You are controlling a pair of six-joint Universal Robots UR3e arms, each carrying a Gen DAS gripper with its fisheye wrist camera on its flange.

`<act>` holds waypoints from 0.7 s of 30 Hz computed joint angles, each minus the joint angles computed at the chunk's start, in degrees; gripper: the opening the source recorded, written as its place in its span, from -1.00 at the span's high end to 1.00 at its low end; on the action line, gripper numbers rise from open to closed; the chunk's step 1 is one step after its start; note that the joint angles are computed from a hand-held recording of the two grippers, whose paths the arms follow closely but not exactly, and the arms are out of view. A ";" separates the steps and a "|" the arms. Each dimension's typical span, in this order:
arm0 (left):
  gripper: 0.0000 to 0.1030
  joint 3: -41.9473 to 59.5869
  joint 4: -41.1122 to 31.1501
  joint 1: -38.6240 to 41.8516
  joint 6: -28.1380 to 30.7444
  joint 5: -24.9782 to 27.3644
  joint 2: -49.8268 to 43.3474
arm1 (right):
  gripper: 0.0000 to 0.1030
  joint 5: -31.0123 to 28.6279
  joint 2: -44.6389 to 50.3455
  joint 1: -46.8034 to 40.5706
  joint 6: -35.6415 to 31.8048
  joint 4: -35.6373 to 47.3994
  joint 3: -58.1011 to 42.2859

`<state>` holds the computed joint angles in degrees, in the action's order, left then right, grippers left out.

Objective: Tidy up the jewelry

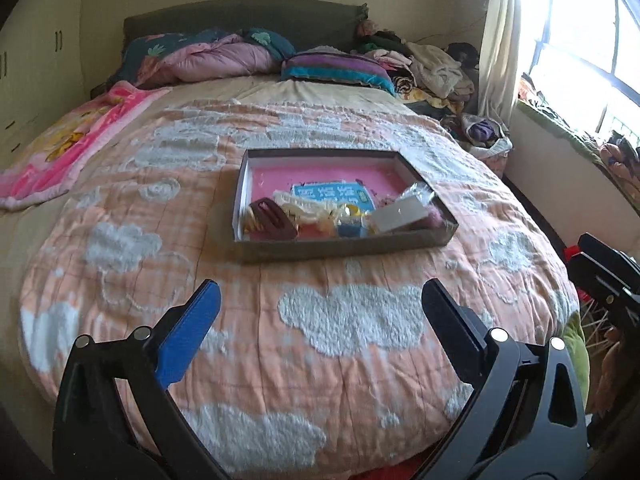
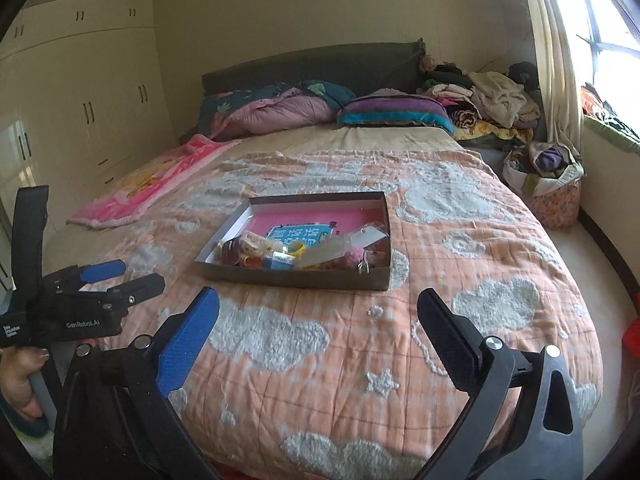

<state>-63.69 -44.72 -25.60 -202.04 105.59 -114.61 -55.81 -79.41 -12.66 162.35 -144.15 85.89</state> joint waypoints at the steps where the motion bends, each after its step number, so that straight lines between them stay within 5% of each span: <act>1: -0.83 -1.47 0.79 -0.09 -0.22 0.01 0.81 | -0.92 -0.20 -0.31 0.01 -0.10 0.25 0.38; 21: -0.83 -1.37 0.37 -2.03 -0.99 0.94 0.65 | -0.92 -0.43 -4.40 -0.22 0.16 1.52 4.70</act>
<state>-65.05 -44.35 -27.63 -203.03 106.53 -113.96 -56.24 -83.81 -12.88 162.51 -142.63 90.59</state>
